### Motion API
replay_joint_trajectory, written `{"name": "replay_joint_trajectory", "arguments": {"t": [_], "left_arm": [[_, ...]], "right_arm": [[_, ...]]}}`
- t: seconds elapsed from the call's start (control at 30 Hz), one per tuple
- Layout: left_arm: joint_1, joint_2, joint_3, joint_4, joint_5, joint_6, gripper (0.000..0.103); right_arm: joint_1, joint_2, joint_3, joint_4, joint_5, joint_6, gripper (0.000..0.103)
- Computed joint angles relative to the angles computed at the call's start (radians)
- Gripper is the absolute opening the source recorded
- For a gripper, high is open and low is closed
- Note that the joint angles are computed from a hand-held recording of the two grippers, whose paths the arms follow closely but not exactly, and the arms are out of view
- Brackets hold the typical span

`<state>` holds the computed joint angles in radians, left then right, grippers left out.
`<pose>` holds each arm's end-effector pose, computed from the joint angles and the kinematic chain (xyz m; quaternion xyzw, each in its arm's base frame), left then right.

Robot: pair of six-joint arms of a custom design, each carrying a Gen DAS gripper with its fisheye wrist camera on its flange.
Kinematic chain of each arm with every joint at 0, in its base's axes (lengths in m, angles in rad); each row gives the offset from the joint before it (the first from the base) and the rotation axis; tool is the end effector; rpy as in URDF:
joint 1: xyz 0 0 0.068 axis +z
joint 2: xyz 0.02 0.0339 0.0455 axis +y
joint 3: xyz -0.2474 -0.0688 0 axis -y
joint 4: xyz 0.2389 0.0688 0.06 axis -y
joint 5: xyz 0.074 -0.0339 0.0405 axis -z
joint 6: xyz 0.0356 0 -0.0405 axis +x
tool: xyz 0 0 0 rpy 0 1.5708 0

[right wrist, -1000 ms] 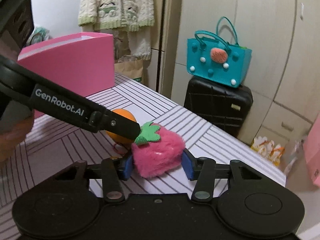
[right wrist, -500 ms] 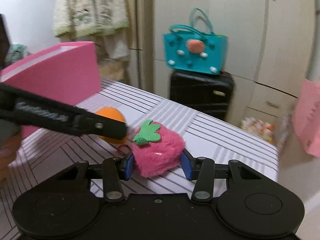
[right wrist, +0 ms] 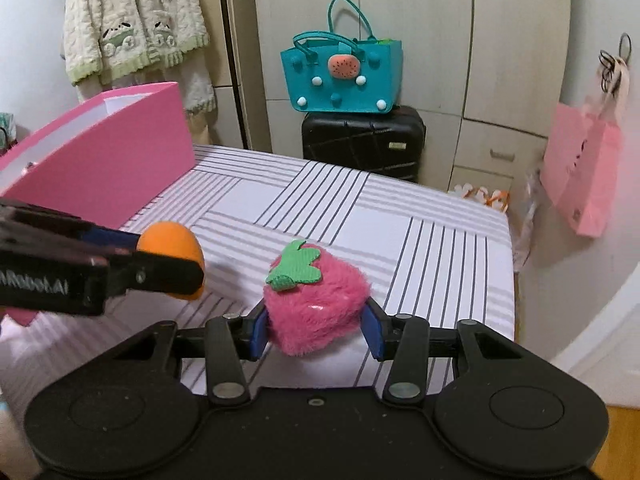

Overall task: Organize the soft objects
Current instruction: 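Lift the carrot sponge and strawberry plush and carry both over the pink box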

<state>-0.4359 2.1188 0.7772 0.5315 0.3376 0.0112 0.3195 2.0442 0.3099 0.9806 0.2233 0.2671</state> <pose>0.2994 -0.1525 0.0277 0.2637 0.8787 -0.2296 0.3249 0.2231 0.0655 0.0138 0.0204 0.9128 0.0163 0.4075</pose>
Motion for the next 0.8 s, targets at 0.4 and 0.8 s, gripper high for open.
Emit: {"name": "replay_joint_trajectory", "arguments": {"t": [0.4,0.8], "left_arm": [[0.108,-0.232,-0.229,-0.122,0.124,0.226,0.043],[0.313,-0.425,-0.328,-0.401,0.305,0.533,0.043]], "right_arm": [[0.312,-0.351,-0.163,-0.265,0.164,0.231,0.052],[0.521,-0.628,-0.018,-0.744,0.165,0.303,0.053]]}}
